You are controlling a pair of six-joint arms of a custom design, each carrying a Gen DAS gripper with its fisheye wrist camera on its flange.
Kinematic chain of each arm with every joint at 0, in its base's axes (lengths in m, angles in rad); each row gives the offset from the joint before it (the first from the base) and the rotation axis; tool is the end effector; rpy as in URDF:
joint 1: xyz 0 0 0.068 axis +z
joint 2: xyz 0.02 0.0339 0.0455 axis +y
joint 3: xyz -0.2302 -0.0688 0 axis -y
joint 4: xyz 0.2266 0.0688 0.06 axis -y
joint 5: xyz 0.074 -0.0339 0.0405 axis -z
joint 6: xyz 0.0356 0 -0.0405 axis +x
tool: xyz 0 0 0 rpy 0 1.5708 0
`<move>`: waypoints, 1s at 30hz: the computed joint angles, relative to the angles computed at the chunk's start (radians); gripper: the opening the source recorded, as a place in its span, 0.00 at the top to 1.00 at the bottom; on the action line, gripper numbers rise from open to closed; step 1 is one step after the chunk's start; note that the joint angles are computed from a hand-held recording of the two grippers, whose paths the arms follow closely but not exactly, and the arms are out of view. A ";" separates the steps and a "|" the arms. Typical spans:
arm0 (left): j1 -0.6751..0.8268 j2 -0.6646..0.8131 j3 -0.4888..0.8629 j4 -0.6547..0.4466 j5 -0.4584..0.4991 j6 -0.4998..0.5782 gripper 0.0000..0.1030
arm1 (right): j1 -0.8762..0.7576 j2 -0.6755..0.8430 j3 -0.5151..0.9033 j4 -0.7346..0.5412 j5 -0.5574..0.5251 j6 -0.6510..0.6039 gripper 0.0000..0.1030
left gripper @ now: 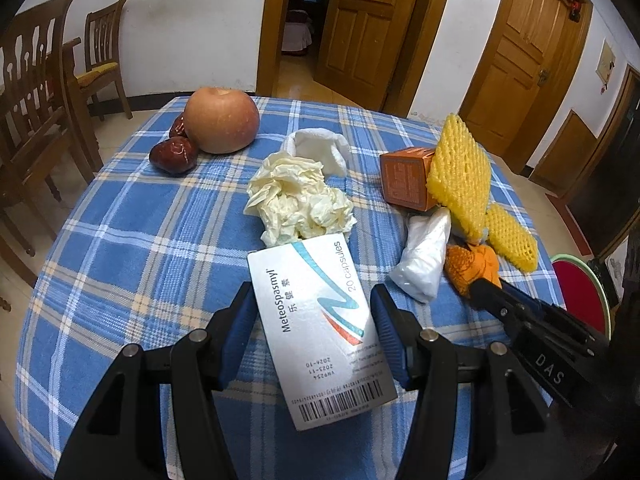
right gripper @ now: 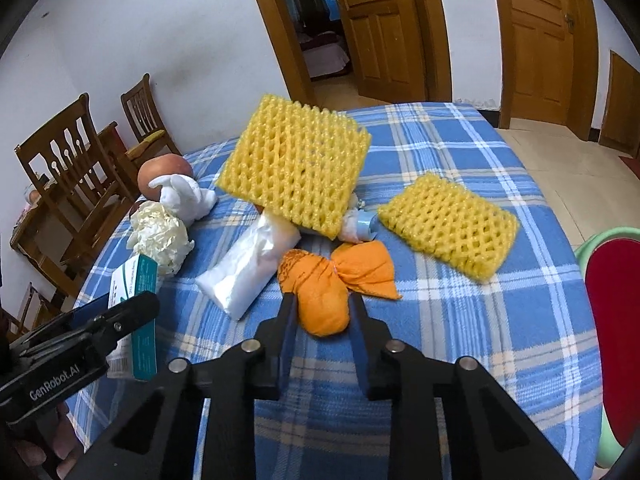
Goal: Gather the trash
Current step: 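Grasp the orange cloth bundle with the right gripper while the left holds the box, then move both items over the red bucket and open both grippers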
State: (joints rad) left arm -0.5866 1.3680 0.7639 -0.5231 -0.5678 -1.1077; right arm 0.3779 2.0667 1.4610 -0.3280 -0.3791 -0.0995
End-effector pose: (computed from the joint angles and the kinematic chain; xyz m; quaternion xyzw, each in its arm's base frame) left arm 0.2095 -0.1163 0.1657 -0.3008 0.8890 0.0227 0.3446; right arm 0.3796 0.1649 0.1502 -0.2779 0.8923 0.2199 0.2798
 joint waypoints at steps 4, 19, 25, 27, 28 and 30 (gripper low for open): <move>-0.016 -0.007 0.007 -0.018 -0.008 -0.013 0.43 | -0.017 -0.035 -0.040 0.003 -0.023 0.000 0.74; -0.126 0.016 0.095 -0.101 -0.063 -0.072 0.43 | -0.127 -0.238 -0.232 0.009 -0.131 -0.016 0.74; -0.167 0.046 0.153 -0.129 -0.081 -0.079 0.43 | -0.188 -0.306 -0.284 0.003 -0.167 -0.030 0.74; -0.177 0.062 0.176 -0.133 -0.085 -0.074 0.43 | -0.213 -0.325 -0.294 -0.003 -0.178 -0.035 0.74; -0.182 0.068 0.185 -0.135 -0.087 -0.074 0.43 | -0.225 -0.331 -0.297 -0.005 -0.184 -0.037 0.74; -0.188 0.086 0.209 -0.136 -0.086 -0.067 0.43 | -0.246 -0.345 -0.305 -0.006 -0.192 -0.042 0.74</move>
State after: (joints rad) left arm -0.7749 1.4538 0.9730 -0.6595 -0.6542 -1.1750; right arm 0.1316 1.7216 1.1557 -0.3338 -0.5708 -0.1410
